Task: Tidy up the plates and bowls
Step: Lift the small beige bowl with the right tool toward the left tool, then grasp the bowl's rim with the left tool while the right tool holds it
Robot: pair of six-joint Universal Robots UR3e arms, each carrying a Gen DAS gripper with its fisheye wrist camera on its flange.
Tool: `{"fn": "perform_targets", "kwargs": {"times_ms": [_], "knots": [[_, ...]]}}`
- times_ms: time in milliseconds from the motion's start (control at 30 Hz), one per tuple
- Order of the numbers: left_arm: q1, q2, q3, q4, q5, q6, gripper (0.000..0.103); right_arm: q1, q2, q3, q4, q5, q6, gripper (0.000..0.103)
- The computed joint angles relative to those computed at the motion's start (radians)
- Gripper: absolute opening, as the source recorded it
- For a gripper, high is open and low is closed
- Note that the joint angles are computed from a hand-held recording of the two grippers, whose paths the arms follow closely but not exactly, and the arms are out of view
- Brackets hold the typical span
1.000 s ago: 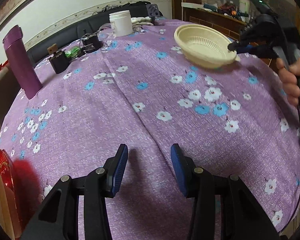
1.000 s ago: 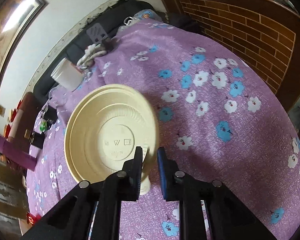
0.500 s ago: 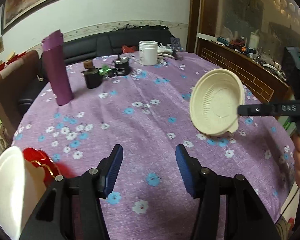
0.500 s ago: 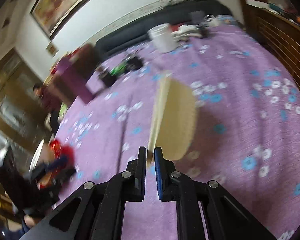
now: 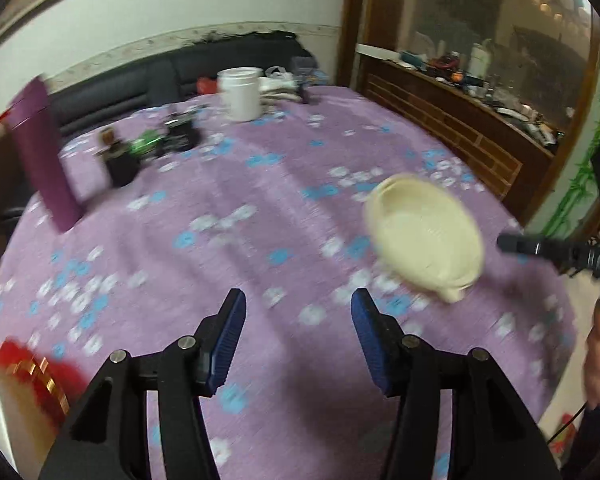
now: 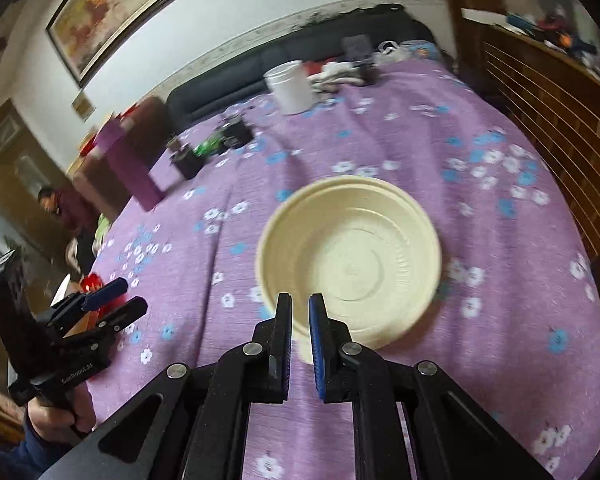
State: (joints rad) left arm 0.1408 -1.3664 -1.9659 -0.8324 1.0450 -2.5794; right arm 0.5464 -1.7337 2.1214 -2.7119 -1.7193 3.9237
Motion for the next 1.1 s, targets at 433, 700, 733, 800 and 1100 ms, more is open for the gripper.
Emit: {"fn": "perform_targets", "kwargs": {"times_ms": [433,700,733,800,1100], "knots": [[-0.390,-0.927,1.185,-0.437,0.073,-0.116,0.068,-0.094,-0.156,0.295,-0.172,0.112,0.112,0.015],[-0.435,-0.974,1.232,-0.464,0.147,-0.140,0.022,-0.181,-0.102,0.338,-0.257,0.214,0.081,0.021],[-0.427,-0.920,1.134,-0.403,0.153,-0.140,0.019,-0.190,-0.097,0.333,-0.248,0.213,0.082,0.021],[-0.392,-0.832,0.993,-0.364,0.130,-0.130,0.019,-0.219,-0.093,0.335,-0.254,0.222,0.068,0.025],[-0.231,-0.427,0.419,-0.289,0.047,0.020,0.030,-0.285,-0.061,0.255,-0.181,0.166,-0.014,0.025]]}}
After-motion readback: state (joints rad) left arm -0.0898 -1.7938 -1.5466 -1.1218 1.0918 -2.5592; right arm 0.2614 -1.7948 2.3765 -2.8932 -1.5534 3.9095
